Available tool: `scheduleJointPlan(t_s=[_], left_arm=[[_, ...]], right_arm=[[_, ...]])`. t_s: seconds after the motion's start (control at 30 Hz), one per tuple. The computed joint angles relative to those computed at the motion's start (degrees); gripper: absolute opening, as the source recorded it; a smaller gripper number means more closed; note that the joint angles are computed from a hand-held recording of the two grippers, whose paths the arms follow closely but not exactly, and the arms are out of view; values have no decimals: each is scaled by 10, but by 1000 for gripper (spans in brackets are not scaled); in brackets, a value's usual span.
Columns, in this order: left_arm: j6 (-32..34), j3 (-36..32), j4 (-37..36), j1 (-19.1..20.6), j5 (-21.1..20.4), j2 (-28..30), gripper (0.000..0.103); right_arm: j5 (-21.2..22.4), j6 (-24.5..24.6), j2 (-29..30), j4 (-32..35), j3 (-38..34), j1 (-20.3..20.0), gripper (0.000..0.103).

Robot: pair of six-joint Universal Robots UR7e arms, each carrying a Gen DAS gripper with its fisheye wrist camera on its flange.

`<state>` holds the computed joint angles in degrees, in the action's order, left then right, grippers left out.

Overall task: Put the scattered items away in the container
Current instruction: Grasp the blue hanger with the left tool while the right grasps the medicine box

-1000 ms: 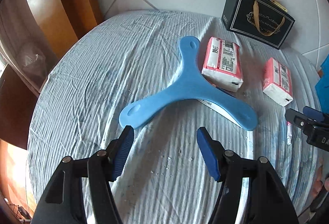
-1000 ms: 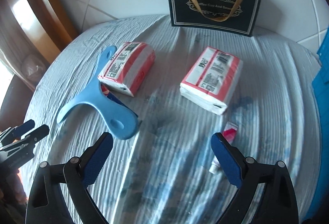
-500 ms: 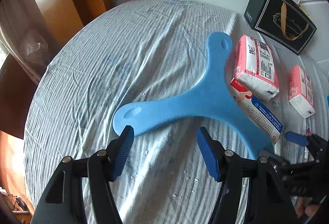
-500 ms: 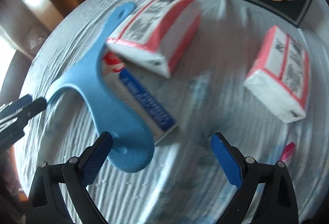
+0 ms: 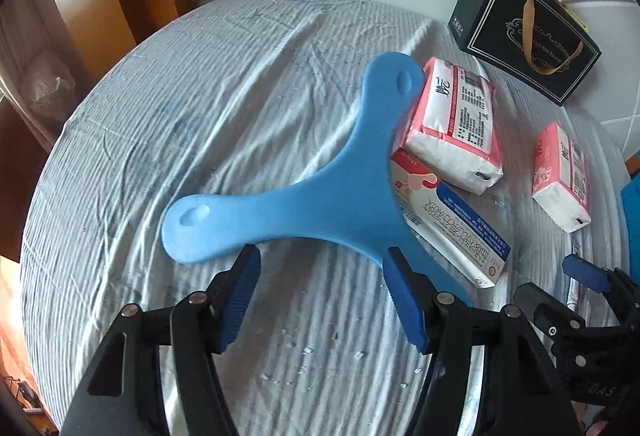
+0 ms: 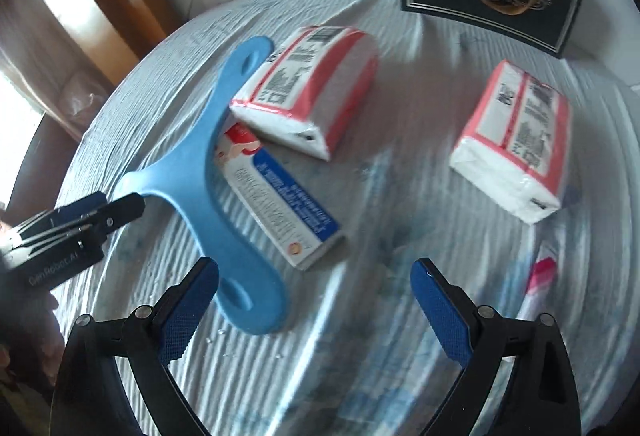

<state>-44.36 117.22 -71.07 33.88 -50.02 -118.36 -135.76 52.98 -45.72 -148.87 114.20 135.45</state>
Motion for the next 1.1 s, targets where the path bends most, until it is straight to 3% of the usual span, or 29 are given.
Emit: scheduleJointPlan(t_s=[0.23,0.37,0.47,0.67,0.77,0.83,0.87,0.93,1.03,1.1], left_arm=[[-77,55,-99,18,-37,29,63],[-111,81,-86,2,36,30,62],[-95,77,-67,13,48,6,46],[-60,40,36,32,69,-36,44],[-51,36,23,52,82,-41,44],[-29,44,-16,65,85,-39,44],[-25,48,-28,66,89,-38,45],[5,61,-73,76,104,-32,47],[32,80,-119,82,130,-35,62],[42,87,-139,86,135,-39,68]], right_arm=[[-26,-40,-17,-7,20,-20,98],[-17,-82,-28,-35,42,-30,98],[-3,-125,-13,-67,39,-37,98],[18,-241,63,-129,-27,-47,102],[17,-276,97,-134,-61,-54,101],[12,-288,112,-126,-79,-61,90],[11,-290,118,-120,-87,-65,80],[3,-297,130,-114,-98,-69,78],[-6,-307,139,-125,-100,-69,79],[2,-317,141,-146,-96,-71,90]])
